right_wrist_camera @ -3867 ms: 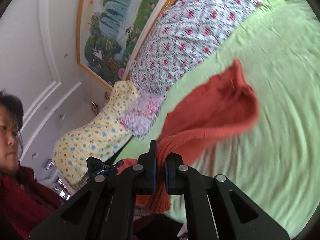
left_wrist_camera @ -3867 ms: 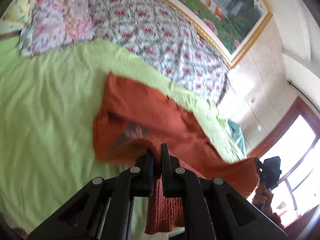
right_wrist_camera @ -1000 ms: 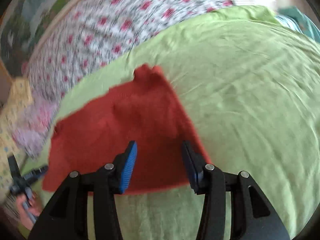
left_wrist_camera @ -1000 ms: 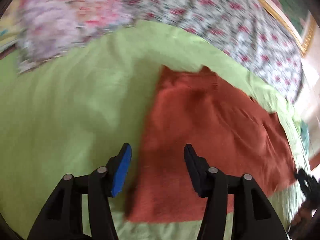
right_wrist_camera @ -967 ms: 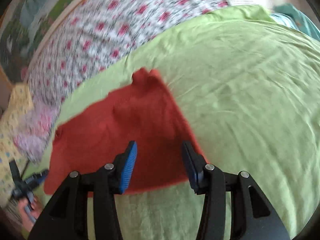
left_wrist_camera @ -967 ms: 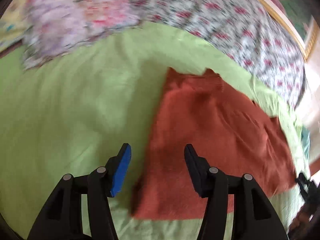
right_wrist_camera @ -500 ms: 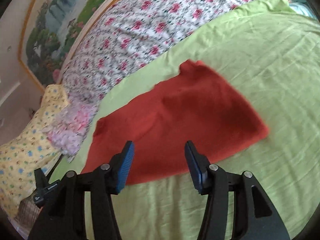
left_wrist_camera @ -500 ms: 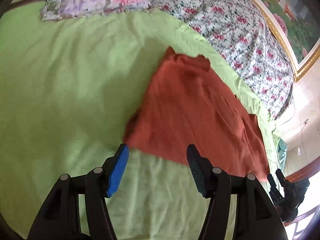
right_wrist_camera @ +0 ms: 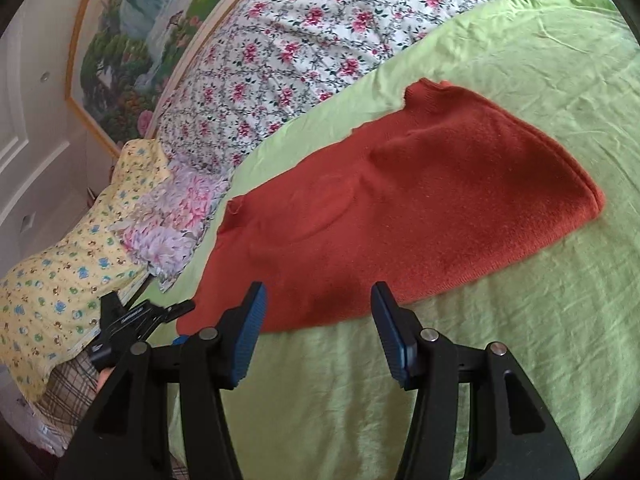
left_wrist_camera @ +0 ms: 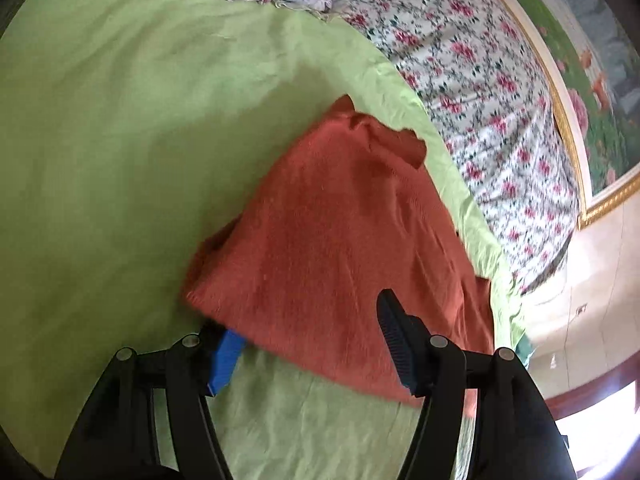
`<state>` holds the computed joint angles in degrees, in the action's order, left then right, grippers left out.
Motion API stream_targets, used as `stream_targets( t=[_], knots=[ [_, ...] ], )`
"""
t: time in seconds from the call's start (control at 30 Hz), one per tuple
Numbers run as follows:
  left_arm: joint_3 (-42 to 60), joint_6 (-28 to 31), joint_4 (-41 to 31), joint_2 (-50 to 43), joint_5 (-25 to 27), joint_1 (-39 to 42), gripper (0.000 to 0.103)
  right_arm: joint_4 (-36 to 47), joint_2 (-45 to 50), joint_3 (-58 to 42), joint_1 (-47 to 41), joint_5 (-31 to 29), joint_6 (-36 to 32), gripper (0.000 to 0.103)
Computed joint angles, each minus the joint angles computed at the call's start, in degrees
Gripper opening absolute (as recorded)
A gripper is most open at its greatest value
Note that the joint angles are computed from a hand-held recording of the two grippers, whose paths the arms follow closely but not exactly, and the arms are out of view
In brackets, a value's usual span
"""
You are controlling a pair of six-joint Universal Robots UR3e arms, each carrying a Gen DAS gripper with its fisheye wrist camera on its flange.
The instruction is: Fold small clothes
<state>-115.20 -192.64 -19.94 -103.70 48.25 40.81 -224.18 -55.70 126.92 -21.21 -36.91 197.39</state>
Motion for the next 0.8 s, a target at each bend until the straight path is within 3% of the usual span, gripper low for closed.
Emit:
stream_targets(
  t=[0.17, 0.23, 0.3, 0.5, 0.8],
  knots=[
    [3.8, -3.2, 4.0, -3.6, 4.4, -3.3, 0.062, -1.7, 2.1, -0.8, -0.2, 1.0, 1.3, 0.056],
    [5.1, -3.6, 4.9, -4.6, 6.9, -4.9, 0.053, -2.8, 2.7, -1.0, -0.4, 1.4, 1.9, 0.056],
    [6.9, -3.1, 4.6, -5.9, 8.1, -6.1, 0.038, -3.9, 3.4, -1.2, -0.5, 2.3, 2.0, 0.056],
    [10.4, -1.0, 3.6, -6.4, 10.0, -8.3, 0.012, -7.0, 5.8, -2.1, -1.6, 5.2, 3.5, 0.056],
    [22.5, 5.9, 1.8, -4.9, 11.6, -19.3, 0.009, -11.9, 5.2, -3.0, -7.5, 13.0, 13.0, 0.056]
  ],
)
